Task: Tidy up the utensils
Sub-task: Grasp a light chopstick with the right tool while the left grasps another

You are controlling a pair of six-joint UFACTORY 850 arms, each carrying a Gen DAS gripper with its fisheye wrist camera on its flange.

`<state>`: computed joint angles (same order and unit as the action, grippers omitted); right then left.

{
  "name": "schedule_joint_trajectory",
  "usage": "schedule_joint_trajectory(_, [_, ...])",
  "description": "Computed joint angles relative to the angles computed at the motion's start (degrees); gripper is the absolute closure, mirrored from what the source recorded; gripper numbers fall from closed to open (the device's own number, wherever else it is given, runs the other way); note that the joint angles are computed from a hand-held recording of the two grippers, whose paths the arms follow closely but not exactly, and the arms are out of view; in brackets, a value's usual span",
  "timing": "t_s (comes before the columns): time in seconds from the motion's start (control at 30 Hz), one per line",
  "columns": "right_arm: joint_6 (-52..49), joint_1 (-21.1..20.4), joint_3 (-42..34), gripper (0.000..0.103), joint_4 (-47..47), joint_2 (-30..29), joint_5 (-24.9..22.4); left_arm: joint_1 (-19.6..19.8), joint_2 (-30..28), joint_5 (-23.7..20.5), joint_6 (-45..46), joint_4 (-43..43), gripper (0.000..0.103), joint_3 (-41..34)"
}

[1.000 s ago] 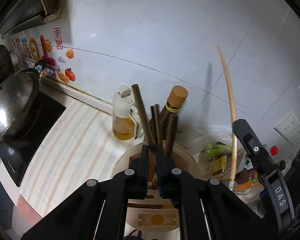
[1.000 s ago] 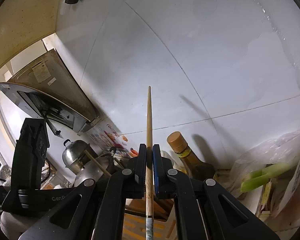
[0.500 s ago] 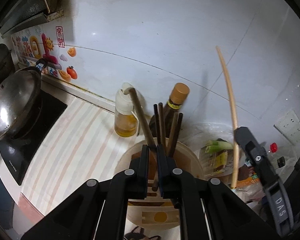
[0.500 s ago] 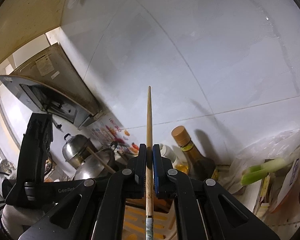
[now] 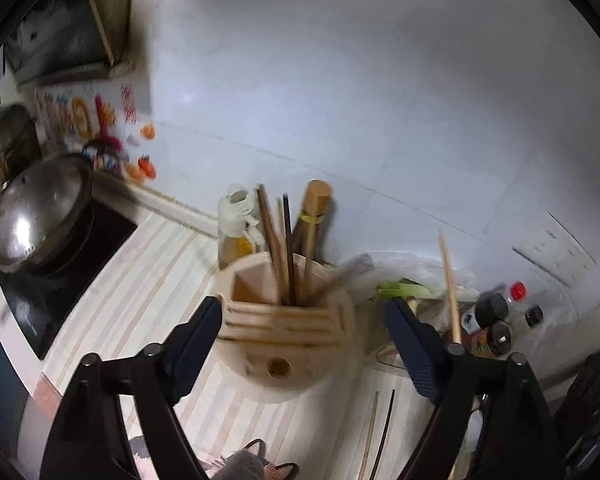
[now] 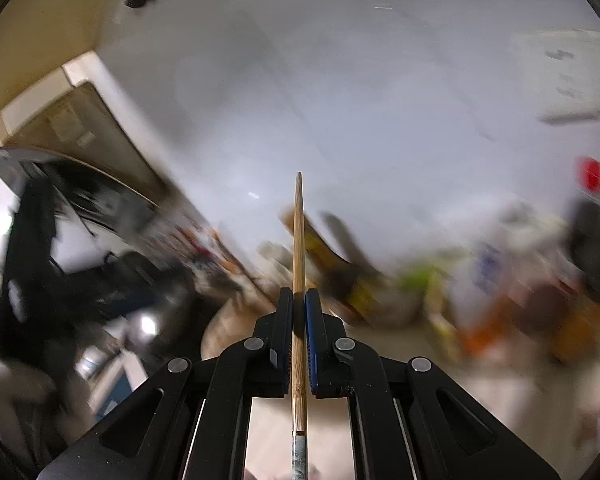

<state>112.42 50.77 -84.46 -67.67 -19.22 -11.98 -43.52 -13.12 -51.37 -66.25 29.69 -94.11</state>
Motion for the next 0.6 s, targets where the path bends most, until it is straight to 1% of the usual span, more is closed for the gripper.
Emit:
schedule_joint_trajectory(0.07, [-4.56,1.18,4.8,0.097,6.89,3.34,-3.41,-1.77,0.03,-0.5,0.35,1.16,0.019,0.42])
schedule_joint_trajectory(0.17, [-6.68,2.6,11.46,0.097,13.81,7.52,-7.8,-3.47,-0.22,-0.3,1.36,1.33,0.017,1.46])
schedule_joint_trajectory(0.2, [-7.5,3.06,13.33,0.097,16.35,8.53,-9.71,-4.11,-0.39,-0.36,1.44,1.56,0.007,1.78])
schedule_joint_trajectory(0.23, [-7.31,3.51,14.99,0.097,17.54,9.32,-11.43,-4.74,-0.57,-0.41,1.62,1.6,0.001,2.16])
schedule_joint_trajectory(0.27, [-9.32,3.73,15.9,0.097,20.41,9.57,-12.94,-5.58,-0.75,-0.11,1.8,1.6,0.0,2.92])
schedule_joint_trajectory(0.33, [-14.07,3.95,18.18,0.097,27.8,9.61,-15.43,-7.01,-1.39,0.07,2.29,1.39,0.0,3.86])
schedule_joint_trajectory(0.37, [-17.82,3.94,19.07,0.097,33.0,9.07,-16.93,-7.98,-1.87,0.37,3.1,0.61,0.0,4.71])
schedule_joint_trajectory(0.47, [-25.46,2.9,21.59,0.097,43.94,7.78,-18.06,-9.65,-3.5,0.97,5.44,-3.29,0.0,6.94])
schedule_joint_trajectory(0.5, [-30.15,2.48,21.65,0.097,48.65,6.7,-19.38,-10.23,-4.21,1.01,5.9,-4.41,0.0,7.74])
schedule_joint_trajectory(0.57, [-36.68,1.61,21.91,0.097,55.53,5.11,-20.59,-11.01,-5.92,0.66,7.4,-6.94,0.0,8.68])
schedule_joint_trajectory(0.6, [-42.5,0.89,21.4,0.097,60.77,3.8,-22.06,-11.13,-6.99,0.4,8.57,-8.82,0.0,9.09])
